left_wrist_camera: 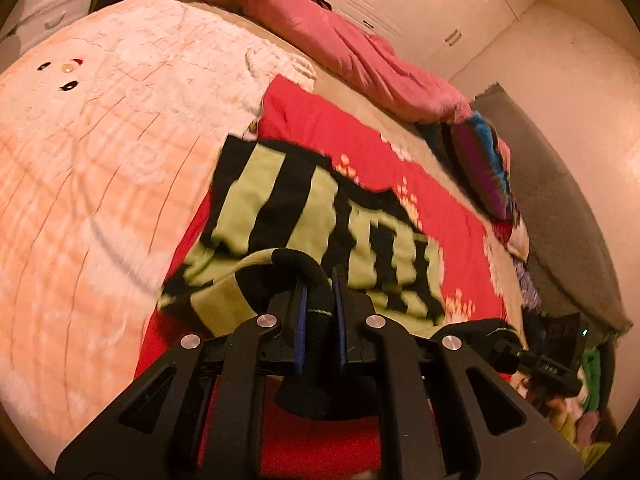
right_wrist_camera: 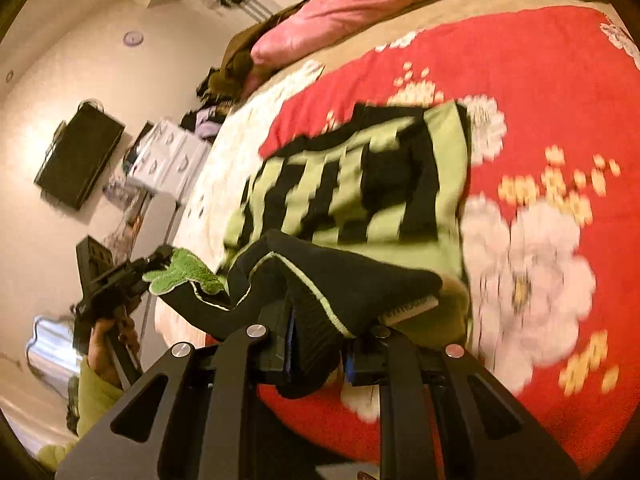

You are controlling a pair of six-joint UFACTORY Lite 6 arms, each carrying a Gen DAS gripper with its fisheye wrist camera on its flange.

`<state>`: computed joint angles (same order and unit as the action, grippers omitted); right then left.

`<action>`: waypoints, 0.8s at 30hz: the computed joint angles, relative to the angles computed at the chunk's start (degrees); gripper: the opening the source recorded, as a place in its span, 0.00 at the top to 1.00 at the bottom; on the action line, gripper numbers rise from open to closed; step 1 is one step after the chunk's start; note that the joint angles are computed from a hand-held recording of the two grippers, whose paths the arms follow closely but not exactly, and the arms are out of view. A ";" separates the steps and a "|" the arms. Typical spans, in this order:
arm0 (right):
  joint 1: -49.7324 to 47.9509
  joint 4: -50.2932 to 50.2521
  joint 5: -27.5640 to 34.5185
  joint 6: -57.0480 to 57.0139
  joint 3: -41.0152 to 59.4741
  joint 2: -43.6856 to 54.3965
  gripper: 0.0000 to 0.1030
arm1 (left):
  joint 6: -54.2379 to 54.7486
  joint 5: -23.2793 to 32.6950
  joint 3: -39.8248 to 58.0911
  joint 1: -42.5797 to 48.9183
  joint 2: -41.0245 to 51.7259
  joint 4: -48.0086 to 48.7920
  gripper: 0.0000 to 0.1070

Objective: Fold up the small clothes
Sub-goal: 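Lift the hem with both grippers and fold it toward the collar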

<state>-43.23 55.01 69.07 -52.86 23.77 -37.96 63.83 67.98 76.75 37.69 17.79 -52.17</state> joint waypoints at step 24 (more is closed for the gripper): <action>9.59 22.17 -27.32 -14.59 18.70 36.13 0.32 | 7.06 -27.84 -3.32 -9.13 7.23 -30.21 0.61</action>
